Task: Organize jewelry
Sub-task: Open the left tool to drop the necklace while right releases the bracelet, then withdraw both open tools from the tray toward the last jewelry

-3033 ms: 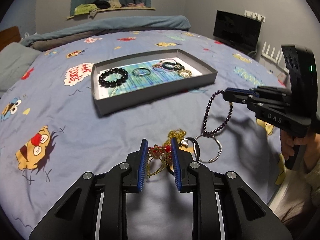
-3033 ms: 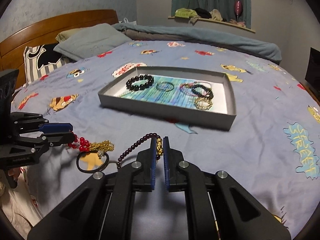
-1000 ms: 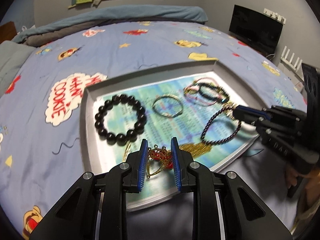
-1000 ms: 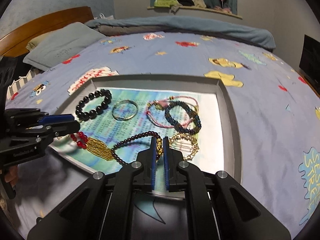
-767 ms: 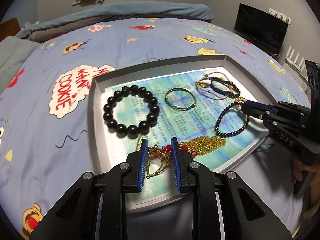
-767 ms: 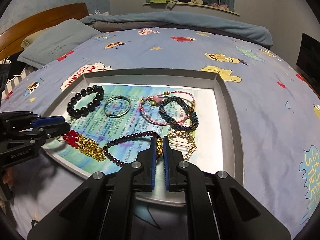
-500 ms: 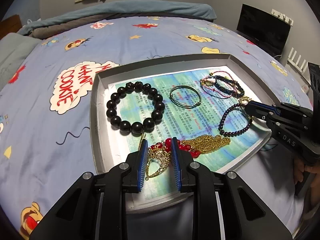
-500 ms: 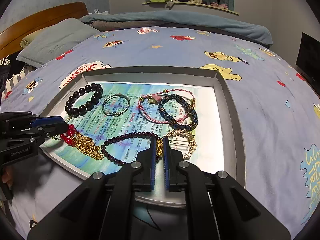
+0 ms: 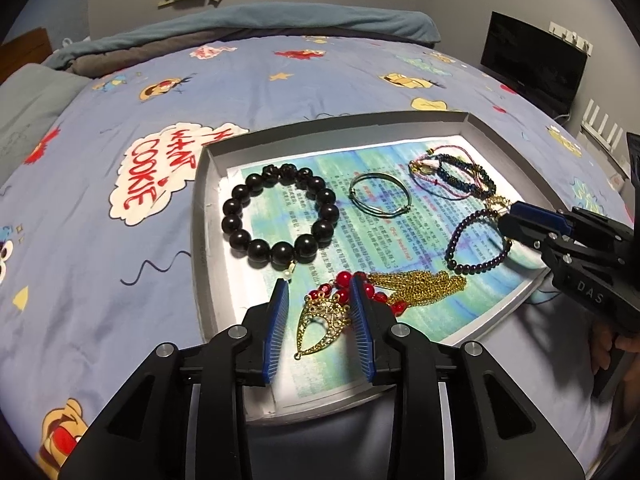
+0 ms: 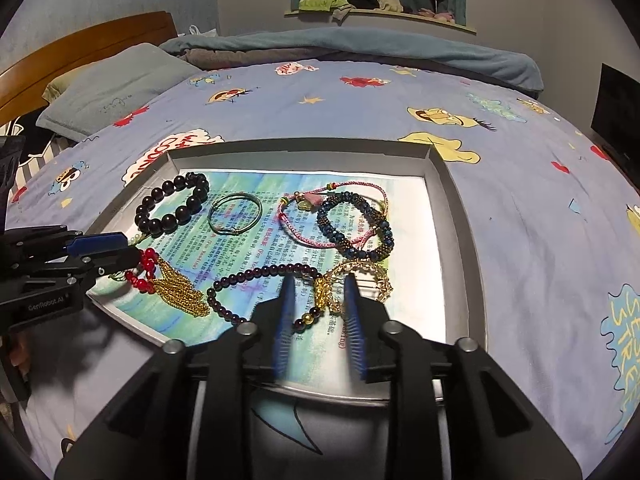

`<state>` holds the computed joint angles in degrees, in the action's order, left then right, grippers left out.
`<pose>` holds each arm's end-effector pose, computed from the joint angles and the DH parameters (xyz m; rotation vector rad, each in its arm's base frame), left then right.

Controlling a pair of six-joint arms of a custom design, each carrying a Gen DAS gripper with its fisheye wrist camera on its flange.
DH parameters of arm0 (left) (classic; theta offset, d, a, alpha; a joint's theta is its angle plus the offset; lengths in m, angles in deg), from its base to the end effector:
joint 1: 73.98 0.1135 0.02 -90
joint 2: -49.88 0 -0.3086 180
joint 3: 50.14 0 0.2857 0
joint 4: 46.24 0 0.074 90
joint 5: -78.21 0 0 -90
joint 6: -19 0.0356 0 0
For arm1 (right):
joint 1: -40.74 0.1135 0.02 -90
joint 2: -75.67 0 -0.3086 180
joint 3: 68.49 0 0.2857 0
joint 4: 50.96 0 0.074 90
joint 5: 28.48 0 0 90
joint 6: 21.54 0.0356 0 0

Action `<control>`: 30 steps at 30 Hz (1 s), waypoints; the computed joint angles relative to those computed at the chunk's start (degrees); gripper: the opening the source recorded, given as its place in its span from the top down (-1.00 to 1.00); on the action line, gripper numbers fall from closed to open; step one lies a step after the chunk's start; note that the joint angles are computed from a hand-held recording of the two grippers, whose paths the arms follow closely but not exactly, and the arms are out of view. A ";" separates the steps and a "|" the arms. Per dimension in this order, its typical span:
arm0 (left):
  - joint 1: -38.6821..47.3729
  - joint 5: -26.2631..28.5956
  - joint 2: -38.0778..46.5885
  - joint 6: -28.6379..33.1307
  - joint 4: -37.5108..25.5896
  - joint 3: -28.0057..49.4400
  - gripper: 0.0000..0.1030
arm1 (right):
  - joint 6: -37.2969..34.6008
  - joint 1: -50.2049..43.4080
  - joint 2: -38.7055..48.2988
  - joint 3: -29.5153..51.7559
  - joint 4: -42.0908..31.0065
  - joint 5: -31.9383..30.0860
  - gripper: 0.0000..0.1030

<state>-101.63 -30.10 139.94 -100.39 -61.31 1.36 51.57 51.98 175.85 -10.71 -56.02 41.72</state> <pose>0.2777 -0.1329 0.1572 -0.1661 2.4357 -0.0372 0.3490 0.0816 0.1454 -0.7294 2.2513 0.3663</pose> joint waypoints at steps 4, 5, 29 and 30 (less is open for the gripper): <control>-0.46 -0.79 -0.64 0.04 0.16 -0.29 0.20 | 0.09 -0.19 -0.07 -0.08 0.04 -0.30 0.41; -0.54 -0.99 -0.86 0.01 0.18 -0.36 0.18 | 0.21 -0.19 -0.15 -0.17 0.17 -0.32 0.32; -0.36 -9.47 -8.40 -4.79 -2.46 -2.59 -0.77 | 2.17 -1.70 -6.36 -3.60 2.01 -2.93 -0.89; -0.42 -9.73 -8.68 -5.28 -2.97 -2.50 -0.78 | 2.34 -1.73 -6.71 -3.77 2.06 -2.82 -0.89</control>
<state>-102.04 -39.83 131.27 -105.67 -64.28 -1.13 53.91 50.25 169.14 -14.48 -53.97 38.90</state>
